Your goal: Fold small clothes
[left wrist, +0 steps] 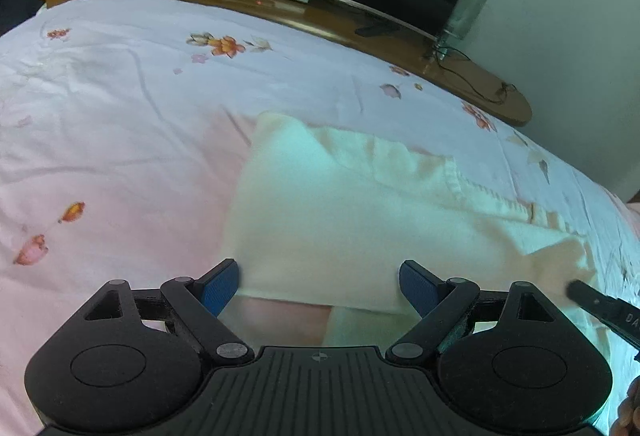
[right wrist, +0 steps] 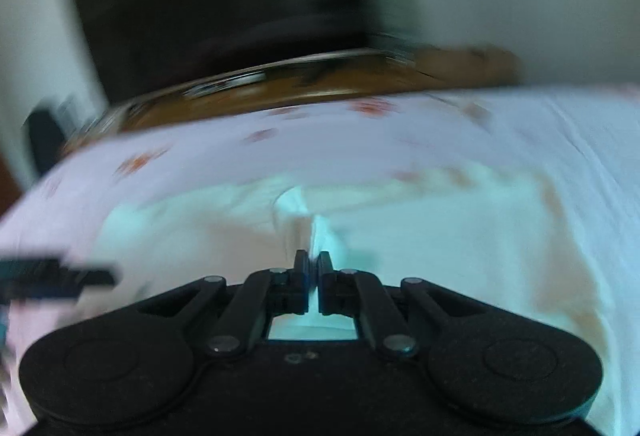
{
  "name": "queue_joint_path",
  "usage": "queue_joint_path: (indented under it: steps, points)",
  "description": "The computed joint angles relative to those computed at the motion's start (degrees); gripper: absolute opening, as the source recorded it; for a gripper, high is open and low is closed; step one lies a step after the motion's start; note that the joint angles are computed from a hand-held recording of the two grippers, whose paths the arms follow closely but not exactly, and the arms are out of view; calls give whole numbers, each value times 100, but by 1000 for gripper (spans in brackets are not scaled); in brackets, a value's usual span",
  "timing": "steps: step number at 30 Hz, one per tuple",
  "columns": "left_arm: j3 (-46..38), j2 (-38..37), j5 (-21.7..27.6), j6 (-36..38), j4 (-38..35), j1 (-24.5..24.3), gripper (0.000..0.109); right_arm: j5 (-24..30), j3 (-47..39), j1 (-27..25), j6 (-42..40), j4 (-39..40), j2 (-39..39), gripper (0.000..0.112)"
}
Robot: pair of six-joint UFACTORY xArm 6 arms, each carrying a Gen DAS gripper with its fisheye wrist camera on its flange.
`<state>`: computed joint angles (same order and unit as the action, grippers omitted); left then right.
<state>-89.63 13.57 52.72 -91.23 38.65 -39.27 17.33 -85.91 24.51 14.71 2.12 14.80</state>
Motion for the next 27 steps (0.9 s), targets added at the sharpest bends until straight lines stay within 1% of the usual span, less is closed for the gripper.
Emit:
queue_joint_path:
  steps: [1, 3, 4, 6, 8, 9, 10, 11, 12, 13, 14, 15, 16, 18, 20, 21, 22, 23, 24, 25, 26, 27]
  points:
    - [7, 10, -27, -31, -3, -6, 87, 10, 121, -97, 267, -159, -78, 5]
    - [-2, 34, -89, -33, 11, -20, 87, -18, 396, -240, 812, -749, -238, 5]
    - [-55, 74, -56, 2, 31, -37, 87, -52, 482, -287, 908, -734, -277, 5]
    - [-148, 137, 50, 61, 33, -59, 87, -262, 627, -327, 810, -284, -303, 9]
    - [-83, 81, -1, -44, 50, -56, 87, -120, 550, -319, 297, 488, -260, 36]
    - [-53, 51, 1, -79, 73, -59, 87, -127, 584, -336, 30, 893, -295, 39]
    - [-49, 35, 45, -105, 101, -68, 87, -110, 528, -325, -36, 1059, -260, 40]
    - [-46, 24, 91, -128, 128, -74, 87, -36, 421, -332, -113, 1184, -189, 40]
    - [-35, 1, 142, -155, 145, -74, 87, -9, 342, -336, -96, 1181, -129, 38]
    - [-4, -25, 152, -177, 151, -64, 87, -6, 313, -329, -8, 1094, -114, 27]
    - [13, -37, 167, -184, 153, -49, 87, 21, 268, -326, -36, 1082, -83, 8]
    - [7, -36, 210, -191, 159, -38, 87, 27, 275, -293, -148, 1091, -111, 6]
    - [8, -38, 229, -210, 173, -20, 87, -16, 295, -280, -139, 919, -146, 6]
    - [2, -29, 217, -282, 210, 33, 87, -271, 334, -249, -140, 587, -220, 6]
    - [-19, 2, 153, -367, 227, 90, 87, -484, 360, -308, 67, 170, -311, 6]
    - [-38, 31, 116, -385, 211, 113, 87, -492, 288, -369, 300, -201, -284, 6]
    - [-67, 76, 59, -376, 175, 142, 87, -491, 266, -446, 661, -710, -286, 6]
    - [-88, 120, 14, -369, 137, 168, 87, -426, 200, -520, 822, -978, -245, 6]
    - [-80, 159, -106, -379, 83, 209, 87, -298, 147, -575, 840, -1007, -210, 6]
    - [-89, 190, -172, -398, 46, 234, 87, -162, 125, -614, 754, -825, -188, 6]
    - [-98, 214, -229, -438, 65, 248, 87, -76, 149, -648, 827, -883, -190, 6]
    - [-103, 234, -299, -490, 106, 261, 87, -16, 186, -696, 1056, -1181, -196, 6]
